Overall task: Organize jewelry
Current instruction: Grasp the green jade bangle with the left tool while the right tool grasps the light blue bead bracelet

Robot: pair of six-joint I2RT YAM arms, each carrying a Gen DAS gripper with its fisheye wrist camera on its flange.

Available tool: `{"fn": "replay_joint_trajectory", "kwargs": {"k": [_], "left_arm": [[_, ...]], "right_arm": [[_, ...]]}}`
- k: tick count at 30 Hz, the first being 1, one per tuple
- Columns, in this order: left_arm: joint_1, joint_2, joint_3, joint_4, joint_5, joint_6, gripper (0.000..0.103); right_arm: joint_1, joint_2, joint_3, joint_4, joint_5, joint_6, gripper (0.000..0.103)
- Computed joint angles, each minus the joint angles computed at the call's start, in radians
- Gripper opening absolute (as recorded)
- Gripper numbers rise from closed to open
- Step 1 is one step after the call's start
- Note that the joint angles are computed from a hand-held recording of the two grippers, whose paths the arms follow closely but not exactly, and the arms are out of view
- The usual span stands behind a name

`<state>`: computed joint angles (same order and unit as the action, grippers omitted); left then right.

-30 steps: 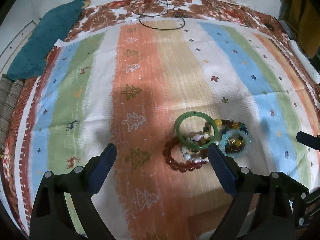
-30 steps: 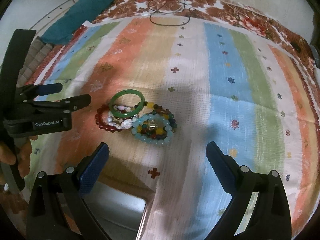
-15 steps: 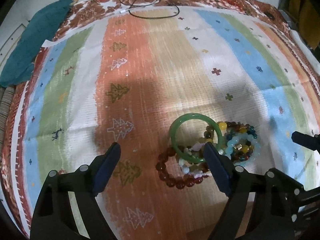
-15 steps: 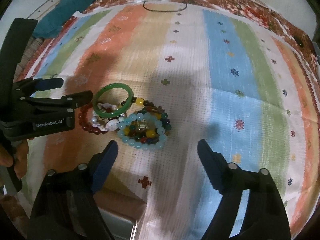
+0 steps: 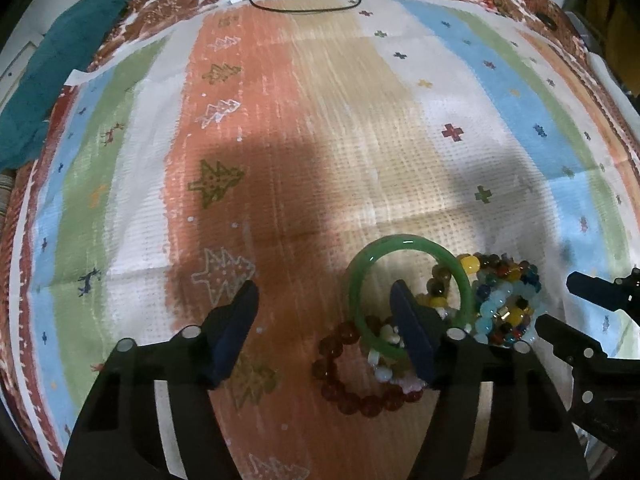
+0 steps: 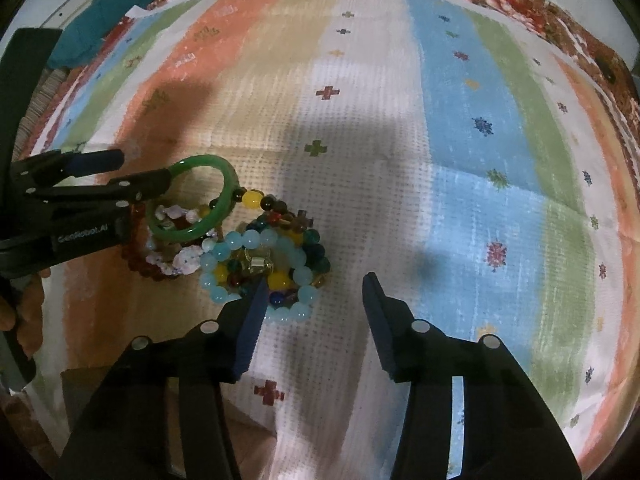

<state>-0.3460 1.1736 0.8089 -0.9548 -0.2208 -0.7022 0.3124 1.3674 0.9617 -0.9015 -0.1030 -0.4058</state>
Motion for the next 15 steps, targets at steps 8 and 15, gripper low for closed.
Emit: {"fn": "replay_joint_trajectory", "kwargs": {"k": [8, 15], "left_arm": [[0.045, 0.043, -0.039, 0.077, 0.043, 0.044, 0.042], [0.038, 0.052, -0.030, 0.079, 0.047, 0.044, 0.008]], "right_arm": [[0.025, 0.045, -0.009, 0.035, 0.025, 0.006, 0.024], [0.031, 0.054, -0.009, 0.041, 0.020, 0.002, 0.012]]}}
